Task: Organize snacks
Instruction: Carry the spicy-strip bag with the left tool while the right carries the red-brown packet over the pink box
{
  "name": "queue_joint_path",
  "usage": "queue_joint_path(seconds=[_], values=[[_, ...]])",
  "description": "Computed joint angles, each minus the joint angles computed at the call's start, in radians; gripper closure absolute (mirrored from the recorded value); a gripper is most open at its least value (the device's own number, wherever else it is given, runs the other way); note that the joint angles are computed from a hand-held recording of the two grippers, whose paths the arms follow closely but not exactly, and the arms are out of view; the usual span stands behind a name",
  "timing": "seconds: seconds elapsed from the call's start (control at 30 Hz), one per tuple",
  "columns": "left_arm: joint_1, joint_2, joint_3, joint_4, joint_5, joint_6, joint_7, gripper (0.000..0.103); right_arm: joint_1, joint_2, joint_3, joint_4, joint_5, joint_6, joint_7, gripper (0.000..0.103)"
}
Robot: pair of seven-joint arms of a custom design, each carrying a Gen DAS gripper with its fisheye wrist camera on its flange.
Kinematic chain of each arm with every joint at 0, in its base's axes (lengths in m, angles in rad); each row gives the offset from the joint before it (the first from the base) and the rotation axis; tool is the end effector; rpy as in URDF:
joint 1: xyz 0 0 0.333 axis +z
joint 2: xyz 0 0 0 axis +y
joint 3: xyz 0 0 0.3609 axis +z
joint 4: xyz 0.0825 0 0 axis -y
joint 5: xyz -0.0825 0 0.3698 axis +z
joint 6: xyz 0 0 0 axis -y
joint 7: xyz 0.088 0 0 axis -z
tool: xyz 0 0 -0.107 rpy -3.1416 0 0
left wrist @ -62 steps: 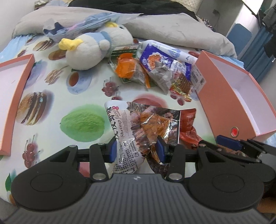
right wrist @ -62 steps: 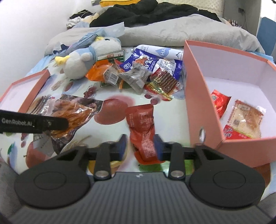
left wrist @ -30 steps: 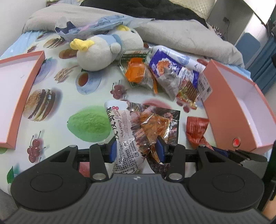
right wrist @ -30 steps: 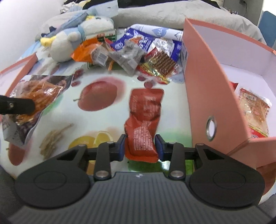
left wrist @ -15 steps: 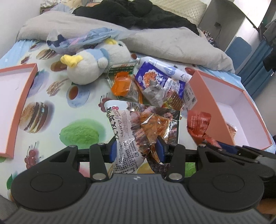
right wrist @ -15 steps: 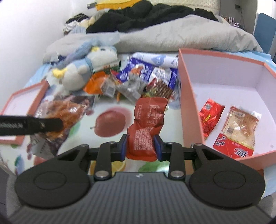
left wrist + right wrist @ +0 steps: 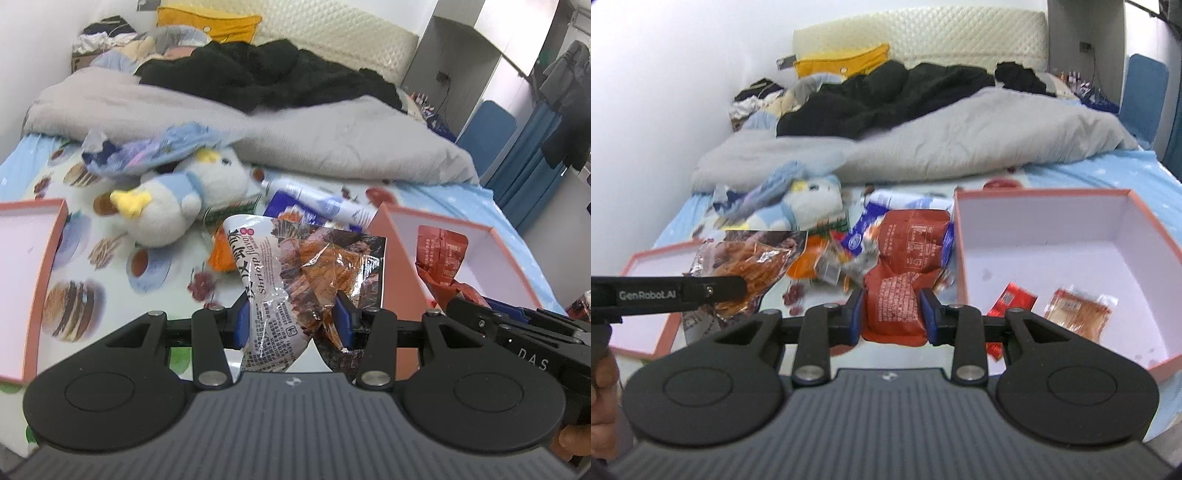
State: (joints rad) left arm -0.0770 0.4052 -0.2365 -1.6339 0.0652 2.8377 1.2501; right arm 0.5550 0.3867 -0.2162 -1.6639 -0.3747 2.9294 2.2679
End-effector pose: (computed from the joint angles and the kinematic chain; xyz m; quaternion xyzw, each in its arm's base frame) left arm 0.6946 -0.1951 0.5339 -0.6535 0.6460 -0.3597 0.1621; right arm 0.6553 0.2850 0.5375 -0.6428 0.6262 -0.2510 0.3630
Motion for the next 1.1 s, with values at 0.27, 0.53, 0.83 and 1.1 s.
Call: queue_joint_path(seconds=[0.27,0.53,0.83,1.1], values=[[-0.025,0.047,-0.01,0.123,0.015,-0.011,0.017,0.053,0.02,-0.003,-0.063,0.033,-0.078,0.019,0.053,0.068],[-0.054,0.119,-0.035,0.266,0.004,-0.044,0.051,0.053,0.02,-0.014,-0.109,0.046,-0.161,0.022,0.123,0.068],[-0.114,0.217,-0.05,0.44,-0.006,-0.116,0.103,0.053,-0.003,-0.051,-0.144,0.019,-0.304,0.024,0.258,0.068],[-0.216,0.383,-0.024,0.726,0.009,-0.284,0.122,0.053,-0.102,-0.081,-0.093,-0.042,-0.369,0.01,0.331,0.068]])
